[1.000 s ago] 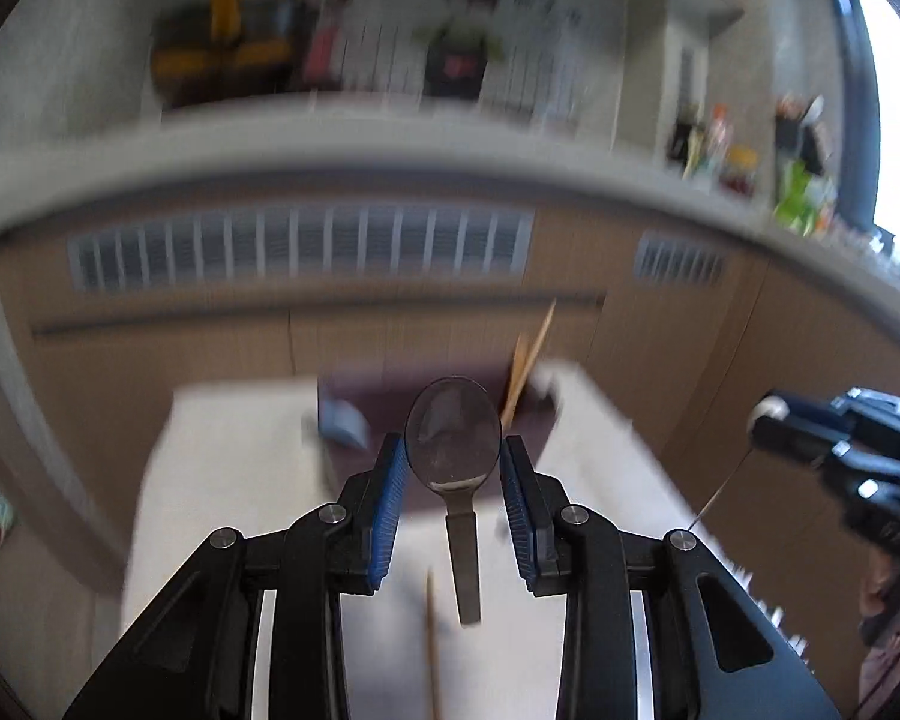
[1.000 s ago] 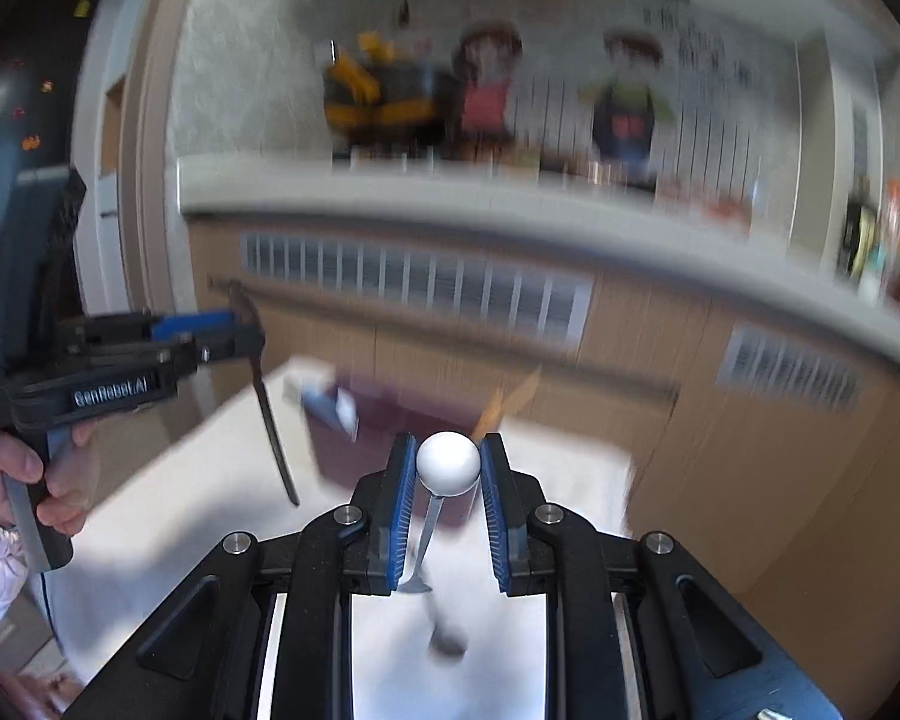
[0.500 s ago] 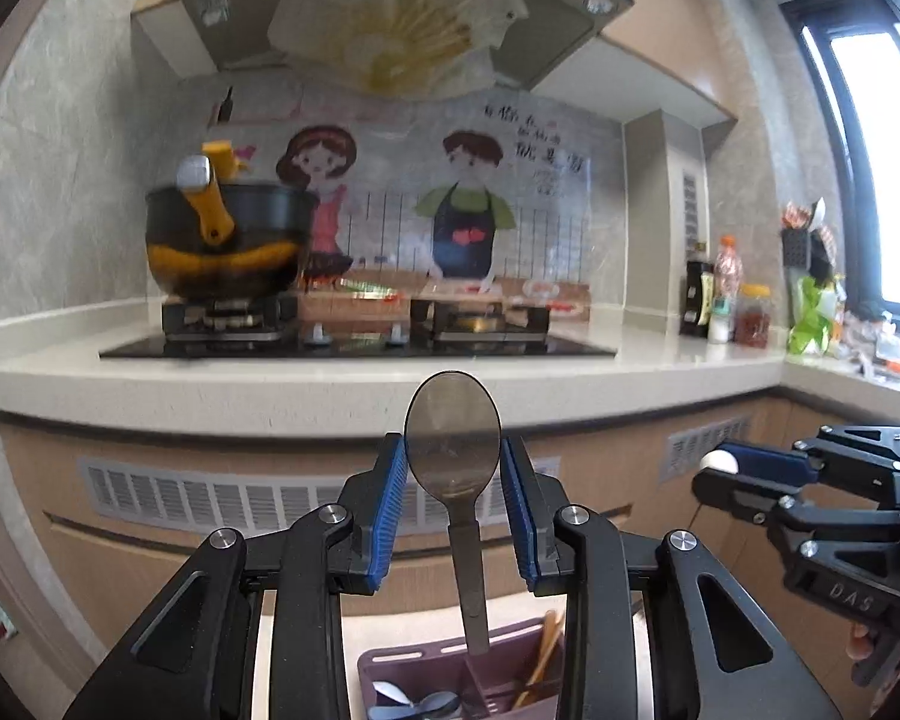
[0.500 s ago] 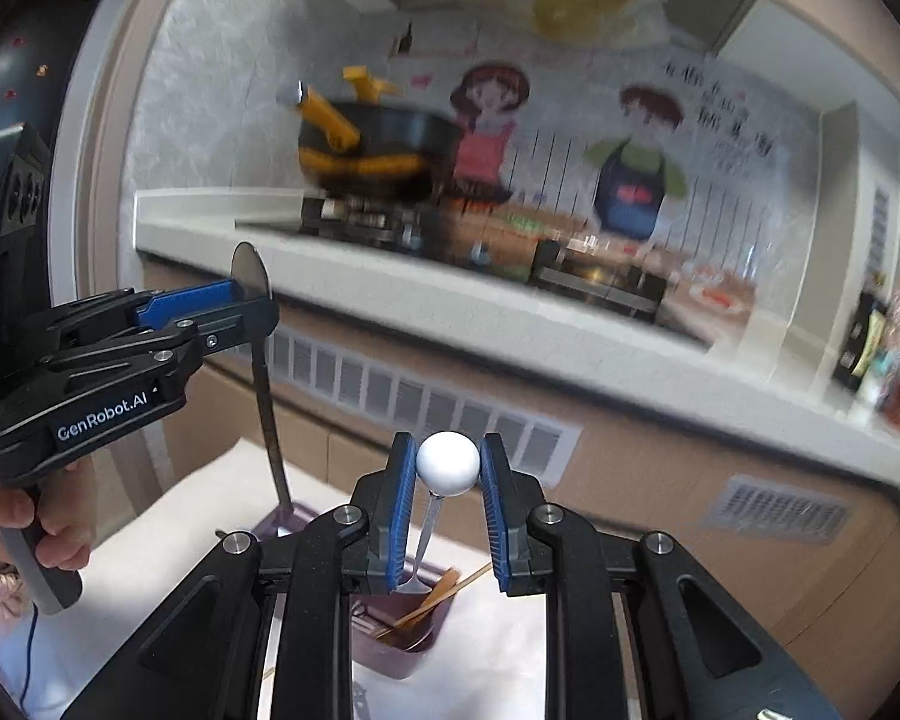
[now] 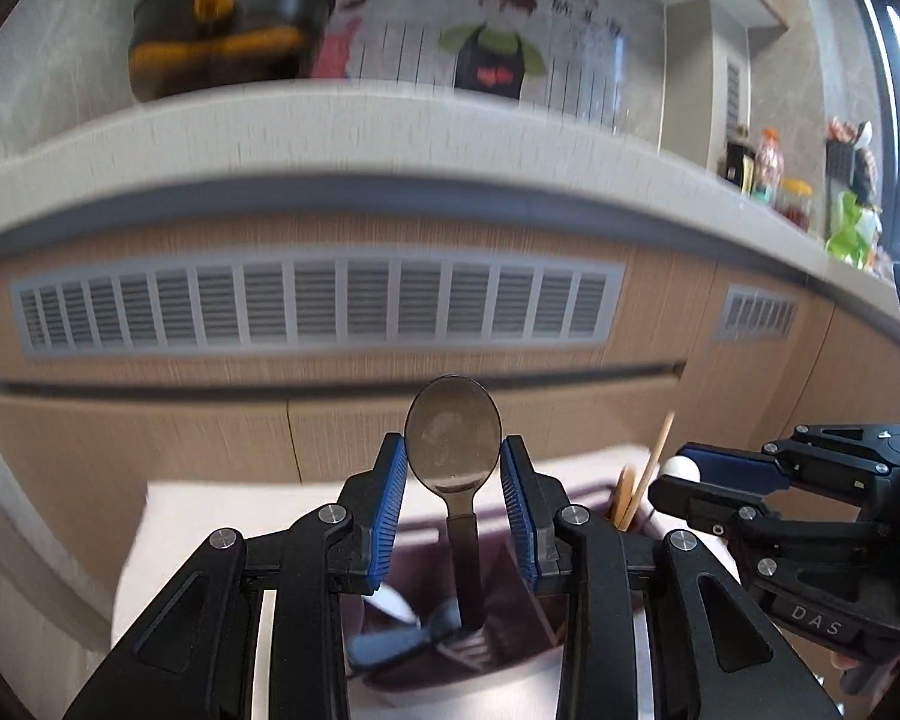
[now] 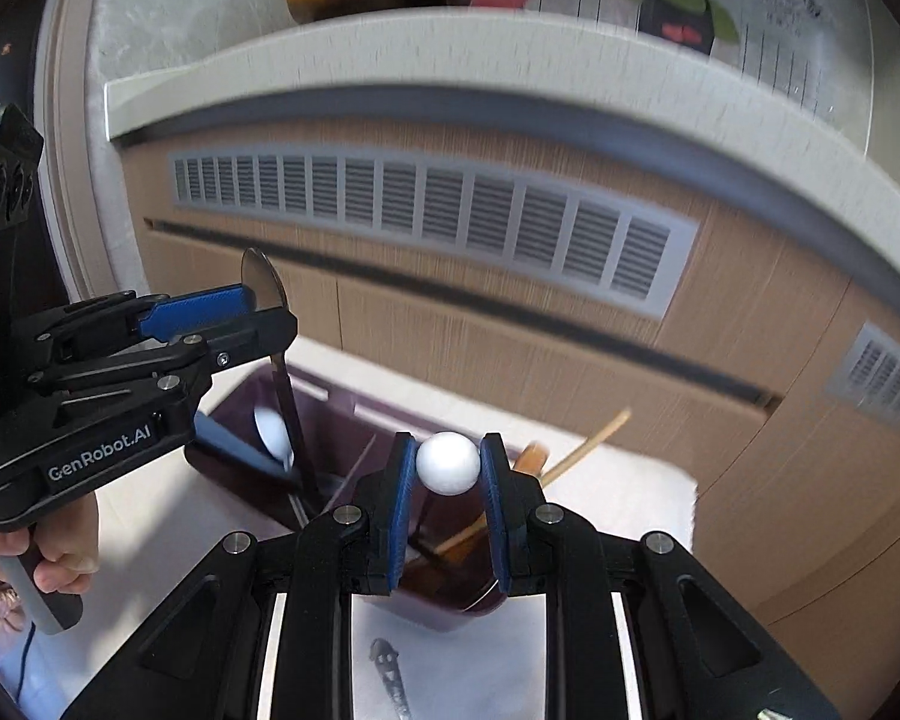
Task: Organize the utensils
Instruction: 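Release the brown spoon into the caddy with the left gripper while the right drops the white-ball spoon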
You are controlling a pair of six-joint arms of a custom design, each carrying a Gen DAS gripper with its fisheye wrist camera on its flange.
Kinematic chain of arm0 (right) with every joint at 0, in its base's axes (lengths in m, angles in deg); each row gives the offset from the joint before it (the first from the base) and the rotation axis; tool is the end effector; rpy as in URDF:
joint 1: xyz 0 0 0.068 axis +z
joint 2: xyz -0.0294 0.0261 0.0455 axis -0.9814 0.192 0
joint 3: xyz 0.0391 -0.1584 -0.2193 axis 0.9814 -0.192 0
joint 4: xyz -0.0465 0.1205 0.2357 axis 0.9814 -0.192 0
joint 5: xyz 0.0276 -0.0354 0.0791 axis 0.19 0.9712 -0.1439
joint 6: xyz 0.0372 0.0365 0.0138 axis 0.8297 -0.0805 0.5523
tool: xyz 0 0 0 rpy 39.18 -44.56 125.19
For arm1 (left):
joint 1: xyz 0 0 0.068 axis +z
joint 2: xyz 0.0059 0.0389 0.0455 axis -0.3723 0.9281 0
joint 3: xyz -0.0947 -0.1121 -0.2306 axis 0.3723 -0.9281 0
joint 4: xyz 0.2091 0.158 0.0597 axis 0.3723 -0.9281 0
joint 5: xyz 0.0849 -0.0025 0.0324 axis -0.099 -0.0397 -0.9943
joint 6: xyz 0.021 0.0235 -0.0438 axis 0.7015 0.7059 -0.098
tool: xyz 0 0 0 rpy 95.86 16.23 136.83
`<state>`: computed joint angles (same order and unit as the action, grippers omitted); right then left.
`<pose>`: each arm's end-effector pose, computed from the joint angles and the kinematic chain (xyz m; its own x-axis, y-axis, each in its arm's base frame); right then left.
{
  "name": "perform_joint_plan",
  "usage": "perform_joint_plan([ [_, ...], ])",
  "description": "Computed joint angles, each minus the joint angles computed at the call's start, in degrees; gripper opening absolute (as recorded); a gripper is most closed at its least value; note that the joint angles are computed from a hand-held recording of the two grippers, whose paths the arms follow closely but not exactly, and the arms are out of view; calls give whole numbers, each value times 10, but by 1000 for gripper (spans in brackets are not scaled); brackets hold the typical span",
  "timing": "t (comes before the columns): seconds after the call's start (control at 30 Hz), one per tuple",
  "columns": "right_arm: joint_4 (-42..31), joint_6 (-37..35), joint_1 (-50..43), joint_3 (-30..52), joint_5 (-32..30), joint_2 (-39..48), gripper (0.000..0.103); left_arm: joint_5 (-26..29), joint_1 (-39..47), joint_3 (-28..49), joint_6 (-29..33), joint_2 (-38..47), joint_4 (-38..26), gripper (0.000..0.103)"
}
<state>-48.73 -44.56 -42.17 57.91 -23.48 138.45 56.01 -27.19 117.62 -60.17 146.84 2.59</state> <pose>0.2565 0.1677 0.2299 -0.6275 -0.0629 -0.7761 0.0317 0.9938 -0.1062 0.3363 -0.0508 0.2499 -0.4263 0.2023 -0.8817 0.6255 0.7700 -0.1258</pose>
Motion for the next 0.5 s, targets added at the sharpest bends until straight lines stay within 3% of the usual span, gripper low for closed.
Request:
perform_joint_plan([
  [0.07,10,7,-4,-10,-17,3,25,6,1,3,9,15,-16,34],
  [0.23,25,22,10,-43,-9,-32,48,23,15,-2,13,7,-42,37],
  [0.33,9,31,35,-57,25,-68,58,53,43,-10,8,-26,-65,51],
  [0.5,-50,88,103,-98,86,-131,59,62,81,-40,47,-96,-129,57],
])
